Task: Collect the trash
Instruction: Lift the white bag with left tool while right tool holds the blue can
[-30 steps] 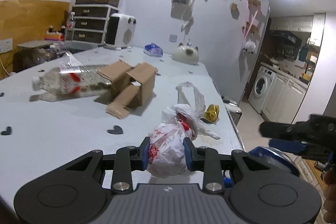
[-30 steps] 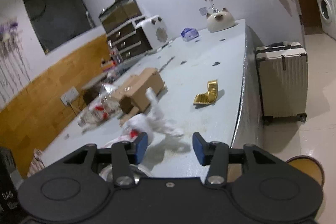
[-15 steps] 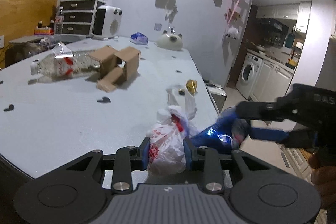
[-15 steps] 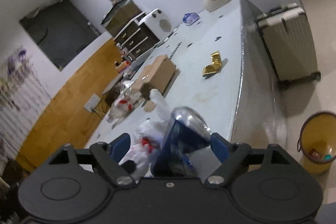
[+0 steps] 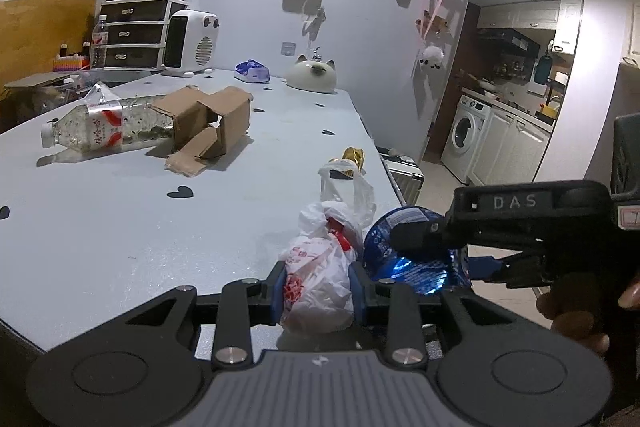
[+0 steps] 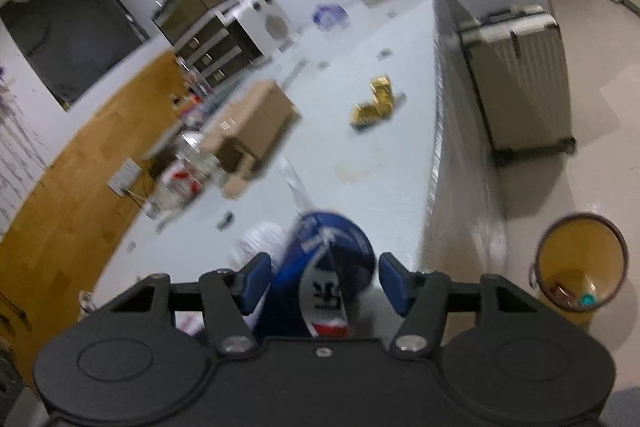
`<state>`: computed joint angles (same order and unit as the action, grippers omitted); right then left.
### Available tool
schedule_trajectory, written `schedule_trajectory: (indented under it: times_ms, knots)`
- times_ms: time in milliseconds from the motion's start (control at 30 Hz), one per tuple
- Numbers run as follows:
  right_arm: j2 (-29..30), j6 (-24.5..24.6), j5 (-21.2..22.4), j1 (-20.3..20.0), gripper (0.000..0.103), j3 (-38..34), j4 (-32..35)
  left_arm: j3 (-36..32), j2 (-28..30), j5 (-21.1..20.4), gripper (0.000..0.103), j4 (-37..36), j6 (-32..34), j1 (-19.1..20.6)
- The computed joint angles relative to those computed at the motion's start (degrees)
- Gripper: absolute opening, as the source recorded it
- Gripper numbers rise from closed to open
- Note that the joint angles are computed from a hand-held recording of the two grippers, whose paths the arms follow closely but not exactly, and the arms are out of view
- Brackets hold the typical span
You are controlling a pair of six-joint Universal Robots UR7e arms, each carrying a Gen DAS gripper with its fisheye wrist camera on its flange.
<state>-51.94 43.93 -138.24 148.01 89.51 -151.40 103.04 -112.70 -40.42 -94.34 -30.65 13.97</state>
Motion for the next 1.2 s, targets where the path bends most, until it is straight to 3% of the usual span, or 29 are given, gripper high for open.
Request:
schedule_trajectory:
  times_ms: [200,367,567,633,767,967,1200]
  knots:
    - [-1.4,5.4,0.7,-0.3,0.068,-2.0,10.5,0.3,0.2,-0.3,0.033,-1.0,1.1,0.2]
    - [-3.2,11.0,9.2,-1.8,0.065,-4.1,18.6,0.5,0.4,-0.4,0.033,-1.4,2.3,0.5]
    - [-3.6,14.3,12.0,-2.1,0.069,-5.9,24.3,0.4,0.7,-0.6,0.034,-0.5,3.5,0.6]
    - [-3.8,14.6,13.0,-2.1,0.074,-6.5,25.5,0.1,0.9,-1.2,0.035,-0.3,4.4,1.1]
    - [-3.6,12.4,13.7,-1.7,0.073,-8.7,28.5,-1.7,2.5,-3.9,0.038,-0.8,8.1,3.4]
    - [-3.0,10.3,14.6,-1.3,0.063,-11.8,32.7,-5.3,6.5,-11.9,0.049,-4.1,16.0,9.2]
    - [-3.2,11.0,18.0,-2.5,0.049,-10.3,29.5,-6.2,8.5,-15.8,0.048,-4.8,19.3,12.3]
